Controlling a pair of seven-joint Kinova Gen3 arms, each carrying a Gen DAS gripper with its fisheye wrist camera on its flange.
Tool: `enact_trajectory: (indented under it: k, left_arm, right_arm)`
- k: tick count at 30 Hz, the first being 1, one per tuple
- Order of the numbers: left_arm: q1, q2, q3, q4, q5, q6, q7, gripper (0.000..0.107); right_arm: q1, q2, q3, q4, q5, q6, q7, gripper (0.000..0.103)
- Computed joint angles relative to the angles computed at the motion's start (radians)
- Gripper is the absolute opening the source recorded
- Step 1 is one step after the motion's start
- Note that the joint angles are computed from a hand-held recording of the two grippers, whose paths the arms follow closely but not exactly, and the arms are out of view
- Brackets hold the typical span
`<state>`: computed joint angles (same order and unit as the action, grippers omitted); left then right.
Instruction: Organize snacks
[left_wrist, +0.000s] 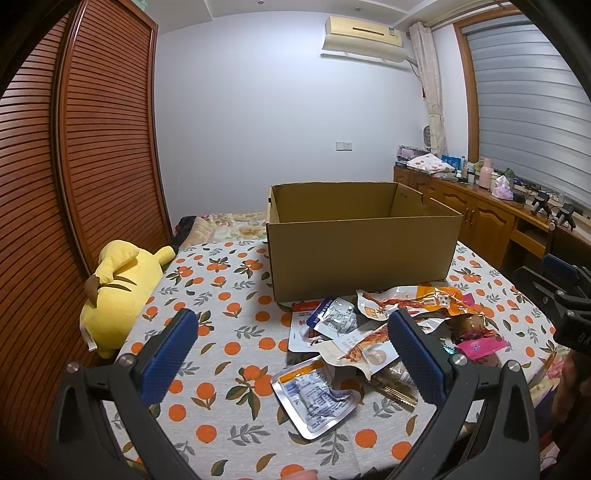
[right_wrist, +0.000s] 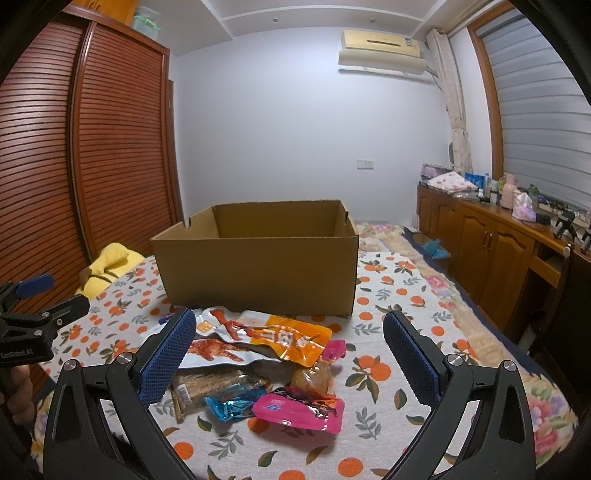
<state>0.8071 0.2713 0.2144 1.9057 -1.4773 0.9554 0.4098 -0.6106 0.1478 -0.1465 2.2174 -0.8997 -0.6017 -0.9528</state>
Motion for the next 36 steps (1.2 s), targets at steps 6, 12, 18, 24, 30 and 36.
enact_trajectory:
  k: [6, 12, 18, 24, 30, 36]
  left_arm:
    - [0.000, -0.001, 0.001, 0.001, 0.000, 0.001, 0.000, 0.103]
    - [-0.002, -0.005, 0.001, 0.008, -0.003, 0.000, 0.006, 0.103]
    - [-0.005, -0.006, 0.003, 0.006, -0.001, -0.001, 0.002, 0.103]
    - [-0.007, -0.009, 0.003, 0.007, -0.002, -0.003, 0.000, 0.103]
    - [-0.010, -0.012, 0.004, 0.005, -0.002, -0.003, -0.006, 0.103]
    - [-0.010, -0.013, 0.005, 0.003, 0.000, -0.003, -0.008, 0.103]
  right_arm:
    - [0.002, -0.001, 0.000, 0.001, 0.004, 0.002, -0.003, 0.103]
    - [0.006, -0.003, 0.001, 0.002, 0.010, 0.004, -0.007, 0.103]
    - [0.007, -0.003, 0.000, 0.002, 0.012, 0.005, -0.009, 0.103]
    - [0.006, -0.003, 0.000, 0.003, 0.013, 0.003, -0.012, 0.103]
    - [0.006, -0.002, 0.000, 0.003, 0.015, 0.003, -0.014, 0.103]
    - [0.006, -0.002, 0.000, 0.004, 0.016, 0.002, -0.016, 0.103]
